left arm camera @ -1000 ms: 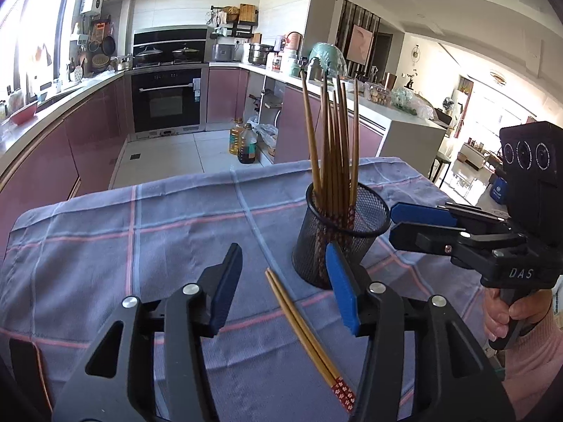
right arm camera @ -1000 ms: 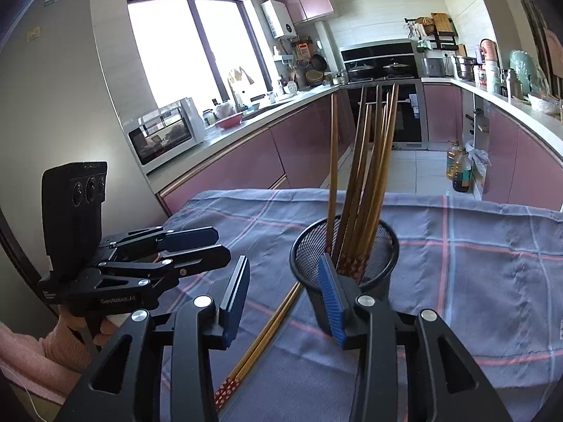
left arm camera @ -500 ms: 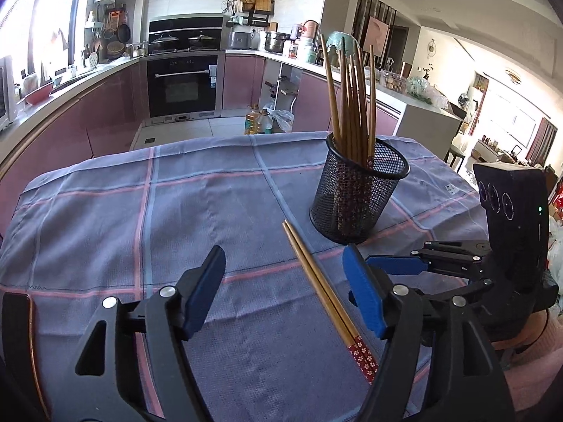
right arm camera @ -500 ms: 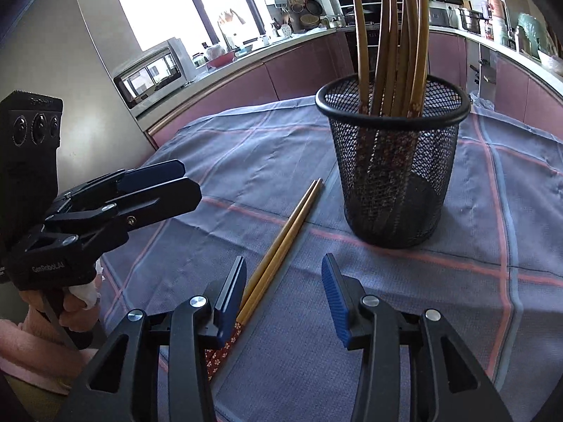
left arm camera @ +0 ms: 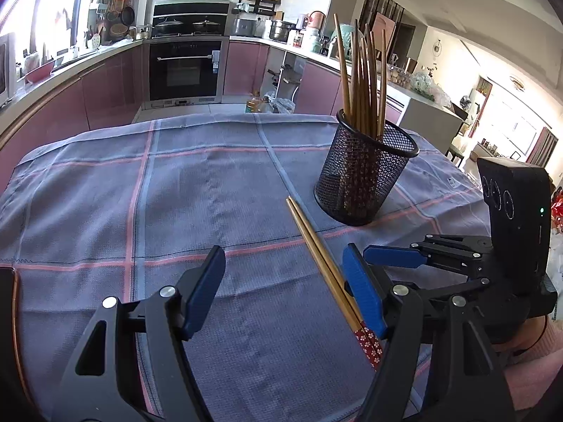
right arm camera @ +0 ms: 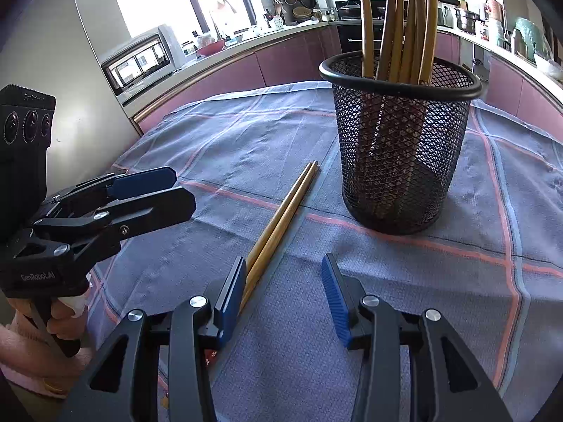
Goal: Organize utensils
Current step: 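Move both open tools toward the last two chopsticks beside the cup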
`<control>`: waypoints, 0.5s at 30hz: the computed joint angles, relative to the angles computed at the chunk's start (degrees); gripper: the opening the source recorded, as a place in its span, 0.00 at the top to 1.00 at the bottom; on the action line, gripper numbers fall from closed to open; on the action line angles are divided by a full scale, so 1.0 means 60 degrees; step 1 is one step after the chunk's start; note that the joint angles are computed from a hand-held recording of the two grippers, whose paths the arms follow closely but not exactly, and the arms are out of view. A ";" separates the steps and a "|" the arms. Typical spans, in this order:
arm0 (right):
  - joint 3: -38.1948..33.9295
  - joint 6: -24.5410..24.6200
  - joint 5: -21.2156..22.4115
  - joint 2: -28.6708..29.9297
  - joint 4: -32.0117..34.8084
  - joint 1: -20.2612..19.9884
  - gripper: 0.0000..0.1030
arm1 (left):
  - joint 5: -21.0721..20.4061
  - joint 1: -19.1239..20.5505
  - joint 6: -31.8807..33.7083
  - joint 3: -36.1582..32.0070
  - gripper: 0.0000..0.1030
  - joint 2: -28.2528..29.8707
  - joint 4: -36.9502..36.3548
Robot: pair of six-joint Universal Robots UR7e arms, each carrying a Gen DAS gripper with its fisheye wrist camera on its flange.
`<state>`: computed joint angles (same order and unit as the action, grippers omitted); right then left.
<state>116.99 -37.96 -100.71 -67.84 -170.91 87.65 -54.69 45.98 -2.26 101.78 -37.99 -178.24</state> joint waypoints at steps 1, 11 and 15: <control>-0.0019 -0.0004 -0.0045 0.0050 -0.0038 0.0033 0.59 | 0.0004 0.0004 -0.0004 -0.0010 0.34 0.0018 0.0008; -0.0123 -0.0056 -0.0314 0.0349 -0.0321 0.0198 0.59 | -0.0096 0.0111 -0.0017 -0.0012 0.34 0.0045 -0.0027; -0.0112 -0.0150 -0.0407 0.0392 -0.0432 0.0227 0.59 | -0.0127 0.0114 0.0015 -0.0018 0.34 0.0064 -0.0036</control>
<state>116.32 -38.86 -103.16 -65.49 -173.51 89.01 -55.45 46.67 -2.17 101.67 -37.60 -178.46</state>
